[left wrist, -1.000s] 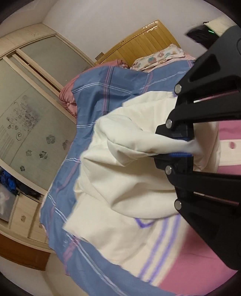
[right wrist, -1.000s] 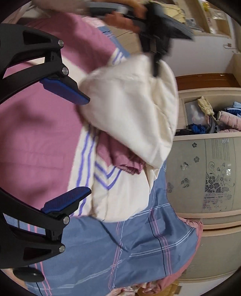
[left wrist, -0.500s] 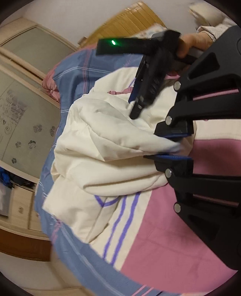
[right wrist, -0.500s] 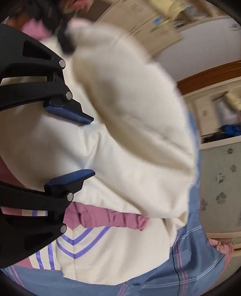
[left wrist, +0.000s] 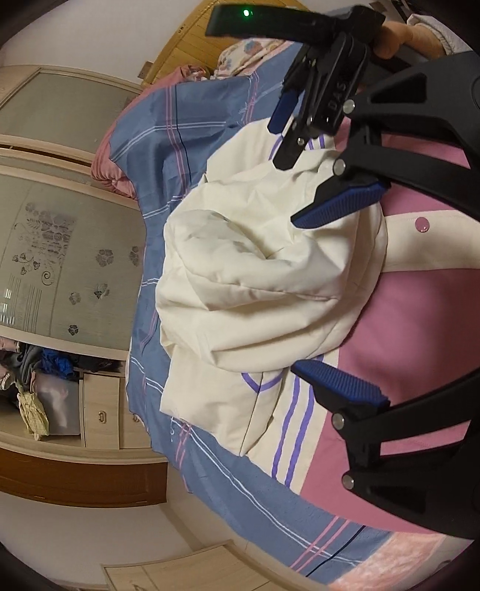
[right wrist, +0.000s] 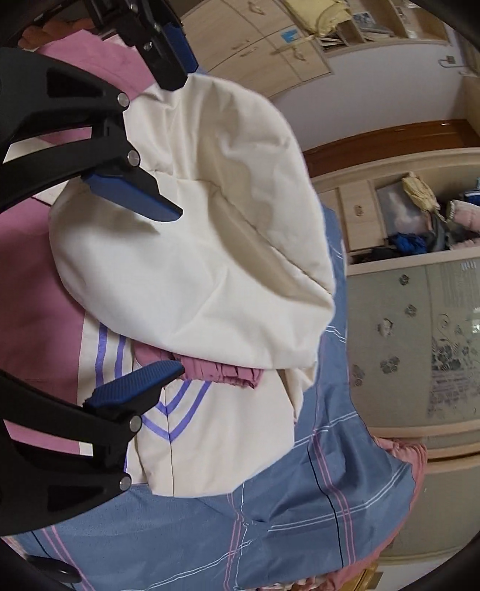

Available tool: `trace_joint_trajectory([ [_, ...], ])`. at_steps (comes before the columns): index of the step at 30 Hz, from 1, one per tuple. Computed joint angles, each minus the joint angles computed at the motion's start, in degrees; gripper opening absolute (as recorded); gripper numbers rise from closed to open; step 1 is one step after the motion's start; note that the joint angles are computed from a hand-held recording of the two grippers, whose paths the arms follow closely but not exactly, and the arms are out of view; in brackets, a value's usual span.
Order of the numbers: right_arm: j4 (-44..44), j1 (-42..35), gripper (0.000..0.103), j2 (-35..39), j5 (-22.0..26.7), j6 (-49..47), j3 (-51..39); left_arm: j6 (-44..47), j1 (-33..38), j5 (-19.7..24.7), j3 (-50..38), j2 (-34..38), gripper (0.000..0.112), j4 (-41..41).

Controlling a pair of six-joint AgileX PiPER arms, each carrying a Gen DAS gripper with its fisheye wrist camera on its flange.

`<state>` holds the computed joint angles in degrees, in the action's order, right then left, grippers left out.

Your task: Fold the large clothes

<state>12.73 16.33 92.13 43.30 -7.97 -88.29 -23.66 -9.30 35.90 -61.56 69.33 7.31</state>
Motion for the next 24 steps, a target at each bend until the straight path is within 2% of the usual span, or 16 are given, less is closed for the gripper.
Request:
trace_joint_trajectory([
  [3,-8.1,2.9,0.078,2.3,0.8,4.4,-0.1,-4.1,-1.2,2.2,-1.8,3.2,0.073,4.1],
  [7,-9.8,3.9,0.078,5.0,0.6,6.6,2.7,-3.2,0.4,3.4,-2.3,7.3,0.072,2.4],
  [12,-6.9,2.5,0.079,8.6,-0.5,6.9,3.7,1.1,4.1,0.5,-0.2,12.3,0.075,-3.7],
  [16,-3.8,1.7,0.079,6.1,-1.8,3.1,5.7,4.9,6.1,-0.8,1.6,10.4,0.075,-8.1],
  [20,4.2,-1.6,0.079,0.2,-4.4,-5.4,9.5,3.3,5.4,-1.6,3.6,7.6,0.077,-4.3],
  [24,8.5,-2.7,0.079,0.0,-2.4,-7.3,2.7,2.5,5.7,-2.9,5.4,7.5,0.078,-5.7],
])
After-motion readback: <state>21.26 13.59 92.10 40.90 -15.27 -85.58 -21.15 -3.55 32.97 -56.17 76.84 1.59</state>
